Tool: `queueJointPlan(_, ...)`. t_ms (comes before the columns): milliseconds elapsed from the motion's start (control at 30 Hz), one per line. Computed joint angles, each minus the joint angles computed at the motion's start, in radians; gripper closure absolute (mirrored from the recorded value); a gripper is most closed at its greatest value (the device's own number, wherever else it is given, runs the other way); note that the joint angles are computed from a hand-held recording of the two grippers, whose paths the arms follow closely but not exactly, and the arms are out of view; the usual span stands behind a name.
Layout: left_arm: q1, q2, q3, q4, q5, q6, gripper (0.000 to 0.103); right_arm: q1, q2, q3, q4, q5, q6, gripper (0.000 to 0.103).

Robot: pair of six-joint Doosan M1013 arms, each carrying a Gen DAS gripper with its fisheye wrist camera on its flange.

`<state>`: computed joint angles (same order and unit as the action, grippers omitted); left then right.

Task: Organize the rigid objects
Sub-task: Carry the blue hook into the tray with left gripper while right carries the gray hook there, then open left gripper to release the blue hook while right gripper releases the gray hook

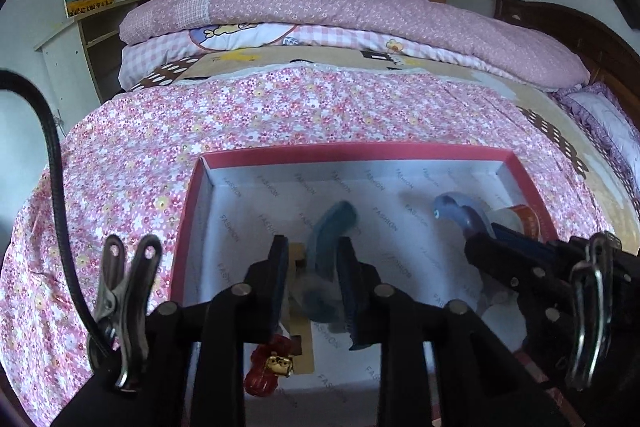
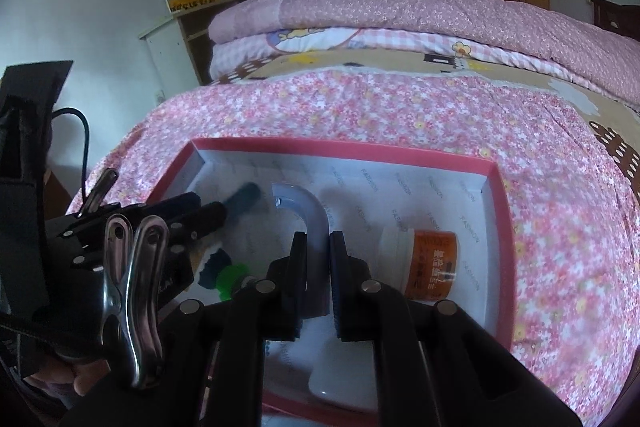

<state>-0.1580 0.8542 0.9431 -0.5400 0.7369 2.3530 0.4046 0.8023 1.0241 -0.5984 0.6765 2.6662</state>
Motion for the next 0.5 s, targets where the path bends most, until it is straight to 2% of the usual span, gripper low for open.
queueJointPlan(133, -0.001, -0.007, 0.012, 0.008, -0.021, -0.004, 0.064, -0.004, -0.001, 0.007, 0.015, -0.011, -0.001, 0.091)
queueJointPlan(200, -0.001, -0.013, 0.022, 0.009, -0.031, -0.001, 0.063, -0.006, -0.003, 0.011, 0.039, -0.025, -0.022, 0.080)
queueJointPlan(267, 0.001, -0.017, 0.028, 0.005, -0.027, 0.005, 0.062, -0.003, -0.004, 0.013, 0.022, -0.023, -0.008, 0.073)
queueJointPlan(500, 0.009, -0.047, 0.072, -0.030, -0.030, 0.046, 0.062, 0.010, -0.020, 0.028, -0.013, -0.020, 0.023, 0.063)
